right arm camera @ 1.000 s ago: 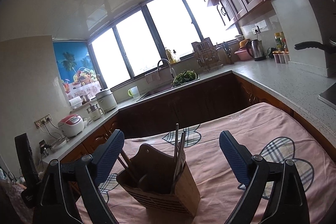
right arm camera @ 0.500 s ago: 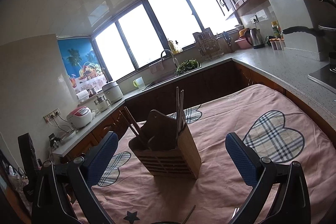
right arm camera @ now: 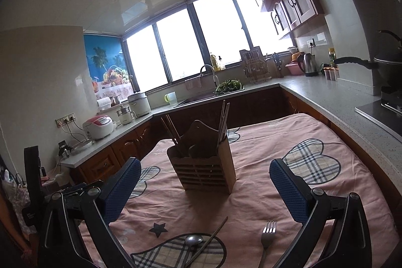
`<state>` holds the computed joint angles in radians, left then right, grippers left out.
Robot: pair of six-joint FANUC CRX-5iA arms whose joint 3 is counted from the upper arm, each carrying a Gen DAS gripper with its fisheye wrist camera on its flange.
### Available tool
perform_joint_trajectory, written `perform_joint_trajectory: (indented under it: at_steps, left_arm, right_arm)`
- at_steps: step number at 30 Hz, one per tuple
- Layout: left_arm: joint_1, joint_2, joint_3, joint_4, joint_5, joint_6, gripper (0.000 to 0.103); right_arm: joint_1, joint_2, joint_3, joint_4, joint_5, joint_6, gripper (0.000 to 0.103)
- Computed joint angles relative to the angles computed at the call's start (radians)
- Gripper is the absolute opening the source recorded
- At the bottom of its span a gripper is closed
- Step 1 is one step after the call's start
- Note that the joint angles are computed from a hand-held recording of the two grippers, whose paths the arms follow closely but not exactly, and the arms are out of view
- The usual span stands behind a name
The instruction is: Organize utensils
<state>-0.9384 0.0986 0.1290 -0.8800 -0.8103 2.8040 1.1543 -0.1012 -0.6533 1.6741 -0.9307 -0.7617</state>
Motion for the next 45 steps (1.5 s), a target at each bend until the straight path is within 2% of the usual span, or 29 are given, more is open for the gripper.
perform_joint_trajectory:
  at_steps: [4, 11, 19, 26, 45]
  left_arm:
    - [-0.060, -0.016, -0.012, -0.068, -0.055, 0.034, 0.103]
    - [-0.191, -0.004, -0.033, -0.220, -0.199, 0.126, 0.103]
    - [-0.226, 0.016, -0.036, -0.229, -0.259, 0.140, 0.103]
    - [-0.286, 0.016, -0.050, -0.311, -0.346, 0.233, 0.103]
    - [-0.318, 0.008, -0.052, -0.326, -0.384, 0.240, 0.103]
  right_arm:
    - [0.068, 0.016, -0.002, -0.032, -0.068, 0.039, 0.103]
    - [0.164, 0.069, -0.016, -0.073, -0.172, 0.056, 0.103]
    - [0.207, 0.121, -0.016, -0.116, -0.193, 0.040, 0.103]
    - [0.239, 0.149, -0.012, -0.111, -0.267, 0.014, 0.103]
    - [0.264, 0.147, -0.013, -0.112, -0.291, -0.001, 0.103]
